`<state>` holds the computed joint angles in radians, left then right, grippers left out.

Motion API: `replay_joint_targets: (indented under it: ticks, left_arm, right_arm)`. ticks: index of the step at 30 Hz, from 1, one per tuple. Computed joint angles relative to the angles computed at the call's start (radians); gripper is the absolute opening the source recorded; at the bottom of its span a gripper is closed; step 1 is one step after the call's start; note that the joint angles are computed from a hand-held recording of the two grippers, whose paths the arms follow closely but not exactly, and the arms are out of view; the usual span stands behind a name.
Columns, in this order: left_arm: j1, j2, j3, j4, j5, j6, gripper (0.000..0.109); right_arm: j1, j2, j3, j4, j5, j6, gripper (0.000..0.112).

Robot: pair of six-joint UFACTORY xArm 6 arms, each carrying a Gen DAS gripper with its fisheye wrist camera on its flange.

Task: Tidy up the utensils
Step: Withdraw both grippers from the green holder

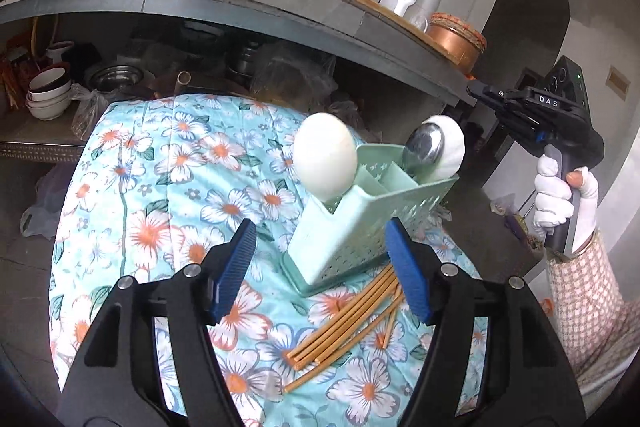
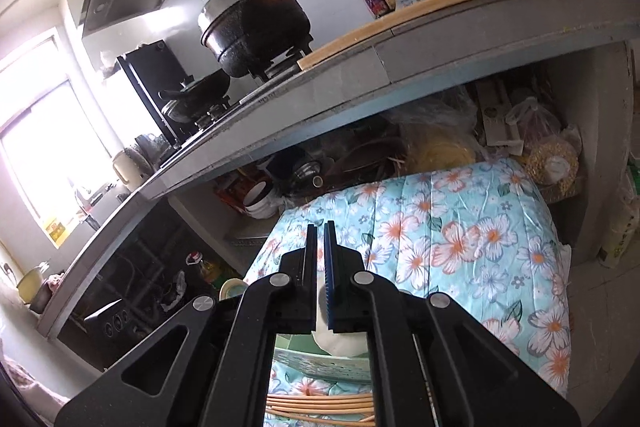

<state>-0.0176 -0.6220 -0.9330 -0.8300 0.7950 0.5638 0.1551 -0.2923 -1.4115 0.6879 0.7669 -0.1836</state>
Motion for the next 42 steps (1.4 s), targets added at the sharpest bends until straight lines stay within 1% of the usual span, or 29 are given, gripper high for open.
replay_joint_targets:
  ticks: [2,4,6,8,10,11,13,14,16,19,22,24,29,33,38,42]
  left_arm:
    - [-0.016,-0.011,0.020,0.021,-0.011,-0.003,0.064]
    - [-0.037,-0.024,0.039,0.044,-0.028,-0.005,0.064]
    - [-0.054,-0.025,0.044,0.057,-0.033,-0.005,0.064]
    - [-0.067,-0.020,0.045,0.063,-0.038,-0.004,0.064]
    - [-0.077,-0.018,0.046,0.060,-0.035,0.000,0.064]
    - [-0.082,-0.015,0.046,0.060,-0.035,-0.001,0.064]
    - [-0.090,-0.012,0.046,0.059,-0.032,0.001,0.064]
    - [-0.094,-0.011,0.048,0.060,-0.032,0.000,0.064]
    - [-0.100,-0.007,0.048,0.062,-0.027,0.000,0.064]
    - [-0.113,-0.010,0.054,0.058,-0.029,0.007,0.065]
    - [-0.122,-0.016,0.064,0.048,-0.035,0.020,0.068]
    - [-0.129,-0.015,0.066,0.049,-0.030,0.025,0.068]
    - [-0.152,-0.007,0.058,0.072,-0.018,0.018,0.068]
    - [-0.176,-0.019,0.069,0.078,-0.036,0.011,0.068]
    - [-0.195,-0.026,0.086,0.112,-0.040,-0.028,0.068]
    - [-0.195,-0.020,0.083,0.126,-0.031,-0.049,0.068]
  right_arm:
    - [-0.002,-0.017,0.021,0.000,-0.007,0.004,0.010]
    - [0.000,-0.043,0.048,-0.018,-0.027,0.014,0.023]
    - [-0.005,-0.073,0.072,-0.028,-0.034,0.013,0.028]
    - [-0.008,-0.116,0.110,-0.053,-0.044,0.028,0.034]
    - [-0.015,-0.164,0.156,-0.052,-0.050,0.031,0.043]
    - [-0.018,-0.190,0.183,-0.060,-0.054,0.039,0.045]
    - [-0.024,-0.244,0.240,-0.072,-0.052,0.053,0.057]
    - [-0.024,-0.270,0.268,-0.083,-0.050,0.066,0.059]
    - [-0.019,-0.322,0.330,-0.135,-0.054,0.123,0.070]
    - [0.005,-0.403,0.436,-0.262,-0.071,0.268,0.082]
    - [0.031,-0.458,0.517,-0.353,-0.045,0.384,0.085]
    - [0.050,-0.485,0.560,-0.375,-0.032,0.428,0.086]
    - [0.070,-0.518,0.627,-0.328,0.027,0.470,0.086]
    - [0.067,-0.518,0.665,-0.317,0.072,0.508,0.086]
    - [0.063,-0.519,0.716,-0.335,0.072,0.538,0.086]
    - [0.076,-0.524,0.748,-0.356,0.030,0.542,0.086]
